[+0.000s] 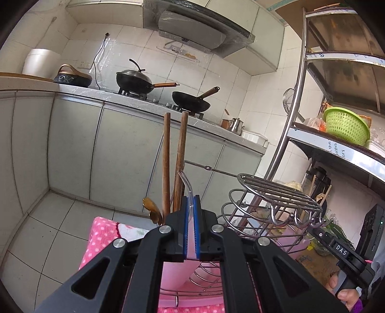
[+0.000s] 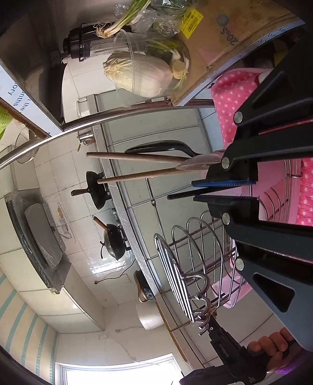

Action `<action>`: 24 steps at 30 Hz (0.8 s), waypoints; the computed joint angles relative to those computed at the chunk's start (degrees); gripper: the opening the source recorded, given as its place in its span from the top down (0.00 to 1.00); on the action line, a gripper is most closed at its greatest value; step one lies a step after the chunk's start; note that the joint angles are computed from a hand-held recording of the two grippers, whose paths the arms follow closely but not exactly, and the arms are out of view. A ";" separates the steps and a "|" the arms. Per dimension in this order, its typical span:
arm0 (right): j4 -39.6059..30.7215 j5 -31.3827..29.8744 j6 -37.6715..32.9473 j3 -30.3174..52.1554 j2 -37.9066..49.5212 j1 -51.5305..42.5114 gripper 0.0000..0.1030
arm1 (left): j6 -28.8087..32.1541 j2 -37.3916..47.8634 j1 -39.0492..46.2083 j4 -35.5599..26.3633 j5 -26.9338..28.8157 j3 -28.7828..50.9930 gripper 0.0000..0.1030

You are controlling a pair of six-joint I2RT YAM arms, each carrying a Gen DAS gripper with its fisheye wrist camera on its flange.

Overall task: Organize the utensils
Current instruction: 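Carry the clear fork and black stick up and release both into the pink cup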

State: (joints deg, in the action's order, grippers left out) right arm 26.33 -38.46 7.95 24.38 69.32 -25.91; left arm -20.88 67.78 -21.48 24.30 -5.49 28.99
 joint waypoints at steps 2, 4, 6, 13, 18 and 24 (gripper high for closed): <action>-1.15 -0.07 0.01 0.24 -0.41 -0.11 0.94 | -0.15 0.35 -0.54 -0.86 -0.98 0.66 0.97; -2.03 -0.51 0.04 0.26 -0.90 -0.43 0.93 | -0.75 -0.20 -0.85 -1.67 -0.88 0.74 0.96; -3.58 -0.67 -0.51 0.44 -1.65 -0.42 0.93 | -1.26 -0.86 -1.27 -2.58 -1.50 0.63 0.96; -9.47 -0.36 -2.62 0.97 -4.66 0.13 0.67 | -1.75 -3.79 -2.43 -6.40 -4.15 1.01 0.75; -12.47 -0.79 -3.64 1.08 -6.74 -0.09 0.59 | -0.64 -5.77 -4.35 -9.00 -6.39 1.47 0.64; -16.18 -0.87 -5.14 0.64 -9.67 -0.47 0.55 | -0.17 -8.12 -6.95 -12.09 -8.52 1.43 0.53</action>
